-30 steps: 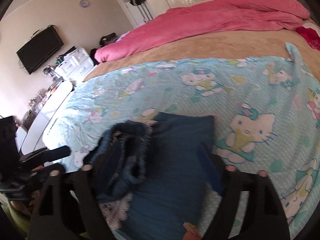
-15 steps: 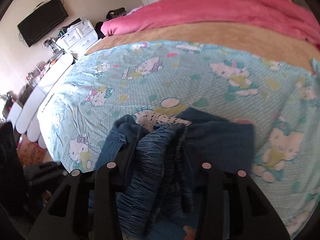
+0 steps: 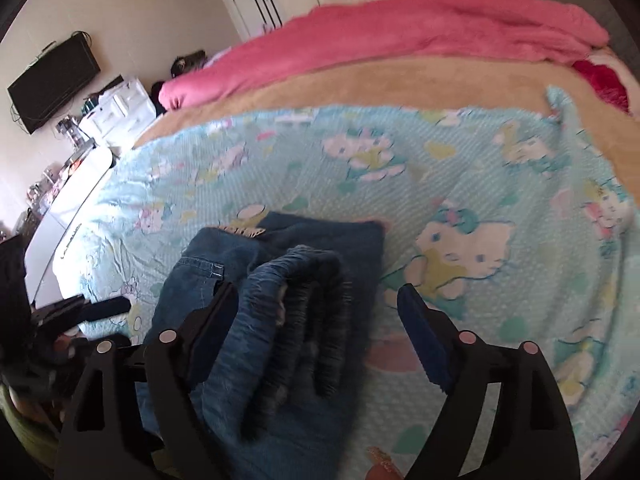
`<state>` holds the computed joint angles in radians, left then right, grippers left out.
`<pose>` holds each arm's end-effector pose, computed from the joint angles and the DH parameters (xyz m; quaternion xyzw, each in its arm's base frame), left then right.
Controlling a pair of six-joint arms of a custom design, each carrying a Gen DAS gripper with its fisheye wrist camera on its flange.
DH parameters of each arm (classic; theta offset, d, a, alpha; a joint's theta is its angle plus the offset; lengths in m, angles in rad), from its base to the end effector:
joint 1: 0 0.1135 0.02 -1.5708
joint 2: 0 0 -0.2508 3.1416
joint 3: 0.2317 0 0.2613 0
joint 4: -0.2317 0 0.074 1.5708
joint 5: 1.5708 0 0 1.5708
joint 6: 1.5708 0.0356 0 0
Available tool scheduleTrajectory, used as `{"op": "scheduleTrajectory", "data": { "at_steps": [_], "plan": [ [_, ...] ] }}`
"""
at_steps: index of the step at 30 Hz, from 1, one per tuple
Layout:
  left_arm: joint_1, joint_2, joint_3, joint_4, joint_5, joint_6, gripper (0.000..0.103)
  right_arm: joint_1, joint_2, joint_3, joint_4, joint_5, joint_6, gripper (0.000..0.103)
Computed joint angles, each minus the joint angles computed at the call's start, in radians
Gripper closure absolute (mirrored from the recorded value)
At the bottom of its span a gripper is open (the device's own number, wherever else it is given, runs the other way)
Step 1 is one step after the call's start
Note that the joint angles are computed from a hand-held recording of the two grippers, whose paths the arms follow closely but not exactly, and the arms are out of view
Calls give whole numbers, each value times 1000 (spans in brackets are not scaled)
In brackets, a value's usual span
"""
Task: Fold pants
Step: 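Lift the waistband with both tools and fold it over the lace-trimmed end, then lay the folded denim down and open both tools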
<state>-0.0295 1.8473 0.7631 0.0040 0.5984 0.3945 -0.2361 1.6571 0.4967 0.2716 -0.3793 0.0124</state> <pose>0.3084 -0.0292 0.0668 0.2650 0.8911 -0.2391 0.2801 0.2613 -0.0493 0.0710 0.0521 0.9262 0.1399 0.3462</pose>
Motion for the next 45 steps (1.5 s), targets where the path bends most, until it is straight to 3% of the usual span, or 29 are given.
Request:
{"op": "scheduleTrajectory", "data": {
  "at_steps": [4,7,10,14,17,19,23,28,32,33,34,35,40,42,45],
  "plan": [
    [-53,-35,9,-1,-14,-8,53,-43,-160,-123,-40,-25,-111,22],
    [-119,-5,59,-24,-36,-16,53,-40,-200,-168,-60,-66,-137,23],
    [-177,110,155,-16,-152,-44,54,-22,-235,-201,-88,-92,-157,37],
    [-209,244,228,14,-289,-19,54,32,-326,-265,-99,-51,-181,40],
    [-171,289,247,12,-234,-34,54,74,-370,-309,-81,-34,-197,43],
    [-161,284,245,5,-228,-28,54,77,-327,-301,-74,-119,-197,43],
    [-133,238,225,-17,-220,-29,54,117,-172,-258,4,-188,-88,43],
    [-125,176,194,2,-245,-24,54,115,-204,-261,52,-228,36,43],
    [-144,170,195,4,-252,-36,54,161,-159,-222,65,-139,125,43],
    [-154,175,195,11,-260,-41,54,196,-104,-208,102,-106,162,46],
    [-162,183,197,12,-267,-45,54,218,-55,-198,133,-83,190,65],
    [-171,191,199,14,-277,-46,53,217,-2,-191,168,-109,202,102],
    [-176,234,205,30,-300,-38,48,226,95,-248,280,-136,208,100],
    [-169,245,213,32,-302,-44,39,207,97,-282,300,-150,190,100],
    [-146,232,207,20,-263,-53,39,168,12,-302,205,-177,118,96]
  ]
}}
